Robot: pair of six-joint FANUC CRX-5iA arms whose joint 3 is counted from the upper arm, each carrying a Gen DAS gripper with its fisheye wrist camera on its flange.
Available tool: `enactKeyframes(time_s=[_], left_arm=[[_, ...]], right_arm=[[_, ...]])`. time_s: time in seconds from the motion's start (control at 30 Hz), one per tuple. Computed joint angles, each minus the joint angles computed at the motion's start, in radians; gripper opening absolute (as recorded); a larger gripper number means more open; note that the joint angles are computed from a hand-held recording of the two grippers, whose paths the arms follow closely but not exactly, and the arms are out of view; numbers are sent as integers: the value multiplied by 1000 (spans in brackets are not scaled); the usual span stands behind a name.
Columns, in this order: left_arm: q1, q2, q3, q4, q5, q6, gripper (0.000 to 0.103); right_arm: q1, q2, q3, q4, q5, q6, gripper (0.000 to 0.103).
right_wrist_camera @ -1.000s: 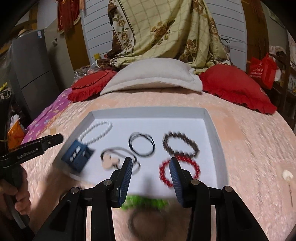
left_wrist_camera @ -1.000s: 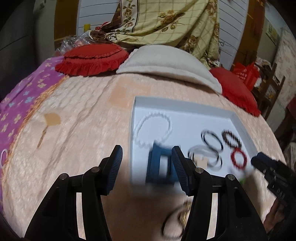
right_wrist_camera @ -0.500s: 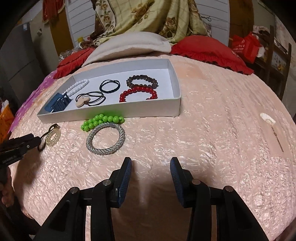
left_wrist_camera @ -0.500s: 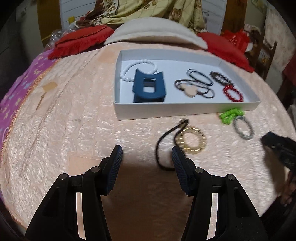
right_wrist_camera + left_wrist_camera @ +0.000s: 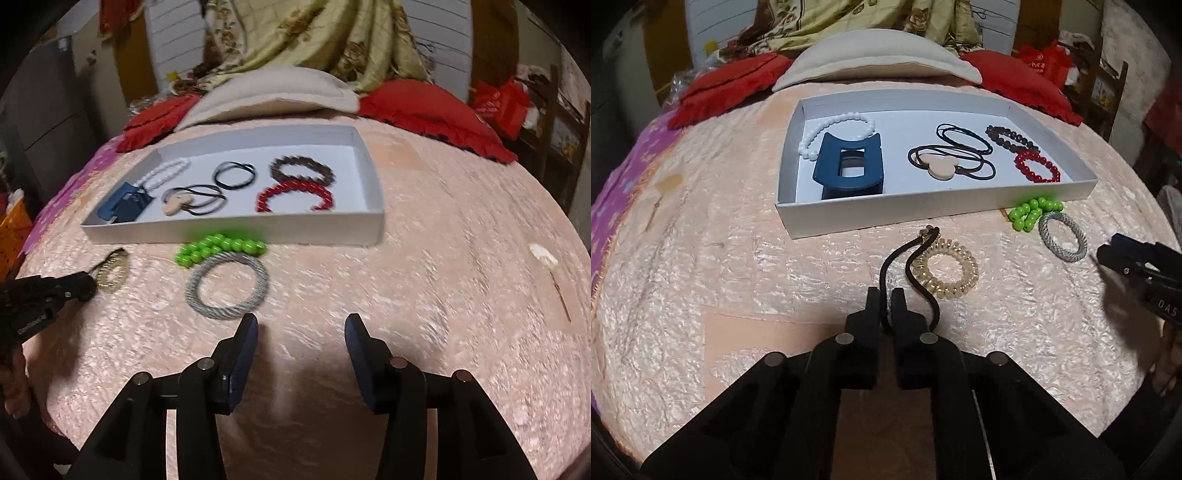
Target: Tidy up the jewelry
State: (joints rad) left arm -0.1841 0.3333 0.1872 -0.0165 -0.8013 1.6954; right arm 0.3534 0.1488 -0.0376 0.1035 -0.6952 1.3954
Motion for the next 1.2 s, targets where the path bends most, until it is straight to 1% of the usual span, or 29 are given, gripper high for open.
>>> enactKeyframes(time_s=[0.07, 0.2, 0.27, 0.3, 0.33, 0.37, 0.4, 0.47, 0.5, 0.57, 0.63, 0.67, 0.83, 1.03, 1.2], left_arm=[[16, -9, -15, 28, 14, 4, 2], [44, -55, -57, 24, 79, 73, 2], [55, -67, -66, 20, 97, 103, 2], [58, -63, -63, 28, 99, 102, 2], [61, -62, -64, 35, 99, 99, 2], [61, -59, -60, 34, 95, 98, 2], [58, -54, -52, 28, 86, 97, 2], [54, -45, -41, 26, 74, 91, 2], [51, -40, -36, 25, 69, 90, 2], [47, -37, -32, 20, 61, 91, 2], [40, -33, -25, 4, 53, 101, 2], [40, -32, -23, -1, 49, 101, 2], [36, -33, -19, -13, 47, 118, 2], [28, -27, -12, -18, 44, 111, 2], [23, -20, 0, -38, 31, 126, 2]], right_arm=[[-4, 1, 11, -47, 19, 57, 47], [-21, 34, 78, -170, 22, 198, 46], [-29, 59, 119, -217, -1, 246, 41], [-29, 85, 152, -224, -36, 256, 36], [-25, 102, 168, -214, -58, 247, 31], [-19, 114, 177, -195, -74, 233, 30], [-13, 116, 178, -186, -73, 238, 29], [-1, 113, 162, -148, -63, 228, 29], [13, 110, 146, -107, -53, 212, 28], [17, 108, 140, -97, -52, 223, 21], [17, 100, 133, -95, -56, 222, 10], [16, 98, 131, -97, -59, 228, 7], [13, 63, 97, -109, -68, 233, 7], [10, 51, 85, -124, -66, 242, 6], [26, 48, 63, -75, -43, 208, 7]])
